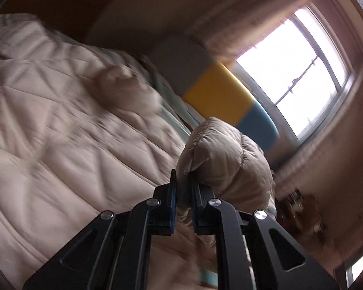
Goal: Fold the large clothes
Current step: 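Lift the sleeve with the right tool and fold it across the jacket body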
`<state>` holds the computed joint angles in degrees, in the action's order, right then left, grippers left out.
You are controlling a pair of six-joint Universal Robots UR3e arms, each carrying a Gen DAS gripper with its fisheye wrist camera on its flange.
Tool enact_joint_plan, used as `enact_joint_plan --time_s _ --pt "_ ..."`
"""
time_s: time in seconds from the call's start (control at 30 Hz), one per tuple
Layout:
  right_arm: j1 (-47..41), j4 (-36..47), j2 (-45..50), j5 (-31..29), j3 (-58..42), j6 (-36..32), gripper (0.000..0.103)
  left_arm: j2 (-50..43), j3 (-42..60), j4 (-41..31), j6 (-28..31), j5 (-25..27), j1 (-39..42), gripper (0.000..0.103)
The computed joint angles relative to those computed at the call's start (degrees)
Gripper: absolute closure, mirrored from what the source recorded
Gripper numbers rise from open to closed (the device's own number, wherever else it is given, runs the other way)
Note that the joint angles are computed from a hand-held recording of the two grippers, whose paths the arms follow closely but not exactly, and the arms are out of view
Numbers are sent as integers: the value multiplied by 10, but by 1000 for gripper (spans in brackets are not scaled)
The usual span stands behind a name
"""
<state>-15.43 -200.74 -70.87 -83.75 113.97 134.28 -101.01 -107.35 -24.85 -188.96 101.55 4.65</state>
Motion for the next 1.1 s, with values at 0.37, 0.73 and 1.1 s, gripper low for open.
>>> enact_joint_plan --time_s 0.37,0.73,1.1 --pt "115 92 66 -27 -73 -9 78 -2 -1 4 -1 -2 0 3" --pt "40 39 -40 93 48 23 50 13 25 -44 13 4 -7 3" --pt "-146 249 -104 138 -37 322 49 -38 215 -61 1 -50 -129 3"
